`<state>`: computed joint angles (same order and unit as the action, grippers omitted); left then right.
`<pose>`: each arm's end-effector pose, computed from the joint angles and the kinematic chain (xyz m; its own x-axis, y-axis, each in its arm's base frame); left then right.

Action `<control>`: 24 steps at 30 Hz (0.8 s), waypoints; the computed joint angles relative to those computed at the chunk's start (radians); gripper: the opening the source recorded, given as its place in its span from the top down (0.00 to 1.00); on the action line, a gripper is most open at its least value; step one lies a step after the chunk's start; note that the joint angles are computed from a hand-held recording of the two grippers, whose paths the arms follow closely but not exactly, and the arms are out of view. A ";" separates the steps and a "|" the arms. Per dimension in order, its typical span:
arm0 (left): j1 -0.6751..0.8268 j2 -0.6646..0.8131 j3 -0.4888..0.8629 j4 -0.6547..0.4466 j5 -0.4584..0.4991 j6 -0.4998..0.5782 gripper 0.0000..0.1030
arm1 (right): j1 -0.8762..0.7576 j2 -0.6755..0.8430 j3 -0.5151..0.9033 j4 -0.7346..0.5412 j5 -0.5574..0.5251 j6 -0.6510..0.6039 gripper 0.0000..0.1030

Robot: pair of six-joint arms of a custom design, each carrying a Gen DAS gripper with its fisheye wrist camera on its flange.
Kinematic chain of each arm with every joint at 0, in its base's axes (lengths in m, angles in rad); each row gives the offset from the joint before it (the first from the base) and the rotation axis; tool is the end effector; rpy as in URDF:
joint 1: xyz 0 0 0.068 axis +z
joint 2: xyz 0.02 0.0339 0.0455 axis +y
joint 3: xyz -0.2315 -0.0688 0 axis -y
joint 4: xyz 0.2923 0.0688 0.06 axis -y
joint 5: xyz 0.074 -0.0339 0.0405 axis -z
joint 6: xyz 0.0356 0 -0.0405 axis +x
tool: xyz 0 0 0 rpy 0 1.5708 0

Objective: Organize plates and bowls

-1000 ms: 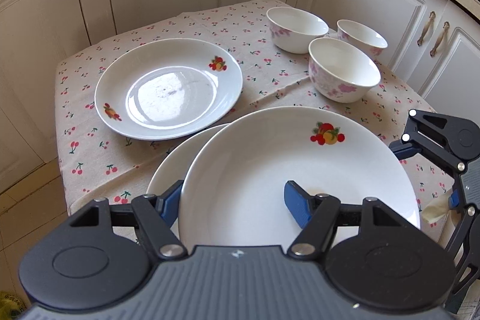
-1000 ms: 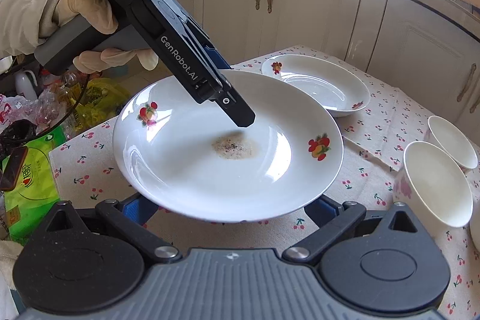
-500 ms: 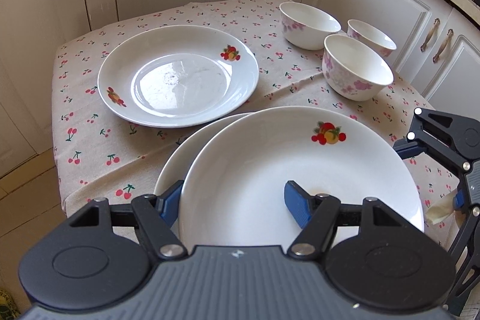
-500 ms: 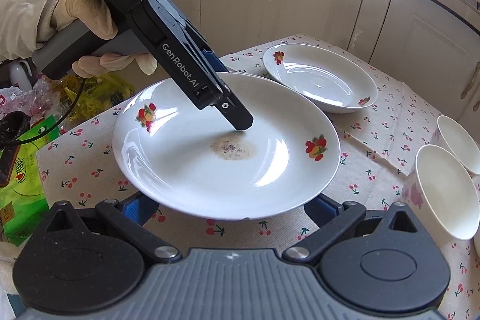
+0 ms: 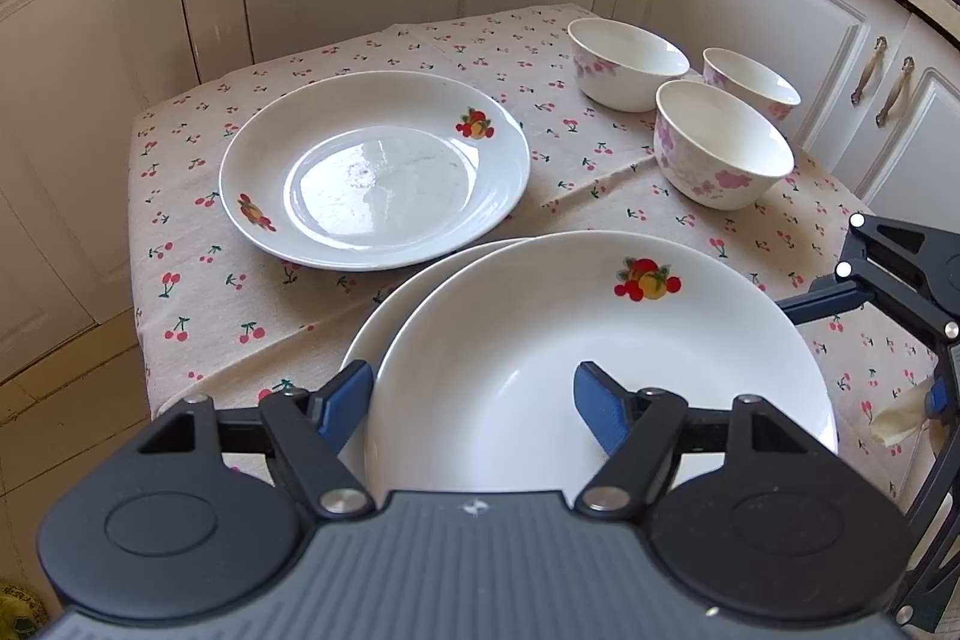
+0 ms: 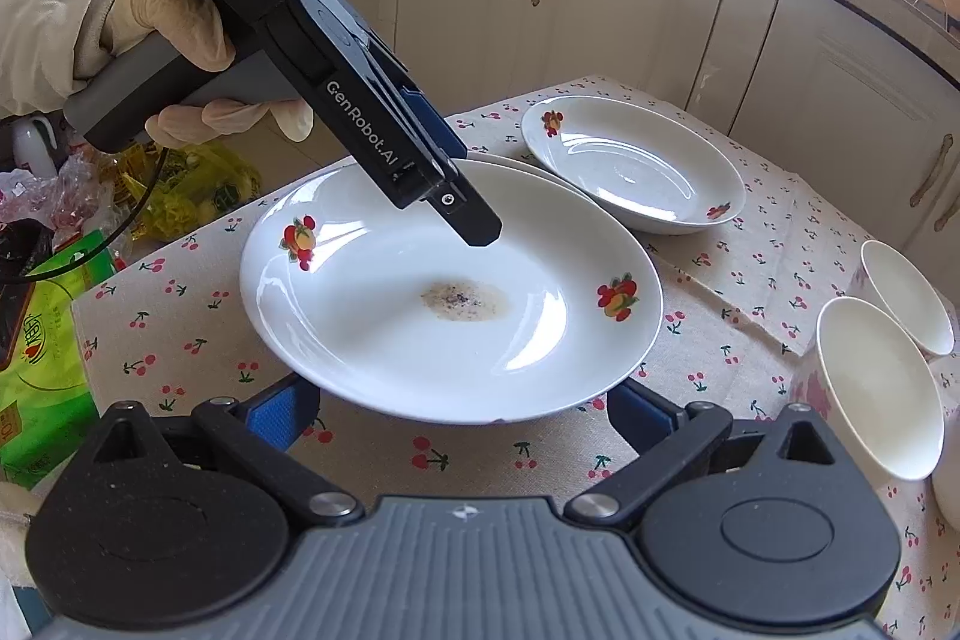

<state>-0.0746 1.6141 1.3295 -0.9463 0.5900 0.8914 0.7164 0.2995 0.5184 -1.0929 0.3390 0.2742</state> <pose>0.3595 -0.0467 0.2226 -0.3987 0.6780 -0.6175 0.8865 0.4573 -0.0702 0.1135 0.0831 0.2213 -0.6809 -0.2543 -0.6868 -0.2846 0.9560 -0.0717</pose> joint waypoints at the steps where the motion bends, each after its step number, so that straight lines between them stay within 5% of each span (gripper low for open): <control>1: 0.001 -0.008 -0.008 0.009 -0.001 -0.001 0.28 | 0.004 -0.001 0.001 -0.003 0.007 0.002 0.00; 10: 0.106 -0.237 -0.150 0.127 0.119 0.038 0.10 | 0.200 -0.006 0.036 -0.072 0.204 0.144 0.00; 17: 0.338 -0.397 -0.254 0.223 0.206 0.048 0.07 | 0.354 -0.017 0.112 -0.180 0.413 0.294 0.00; 24: 0.753 -0.521 -0.693 0.776 0.160 -0.075 0.06 | 0.613 0.075 0.206 -0.367 0.654 0.624 0.00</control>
<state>0.6788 1.0932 0.6363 -0.1708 0.7503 0.8164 1.3296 0.3745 0.7241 -1.4597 0.9928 0.8986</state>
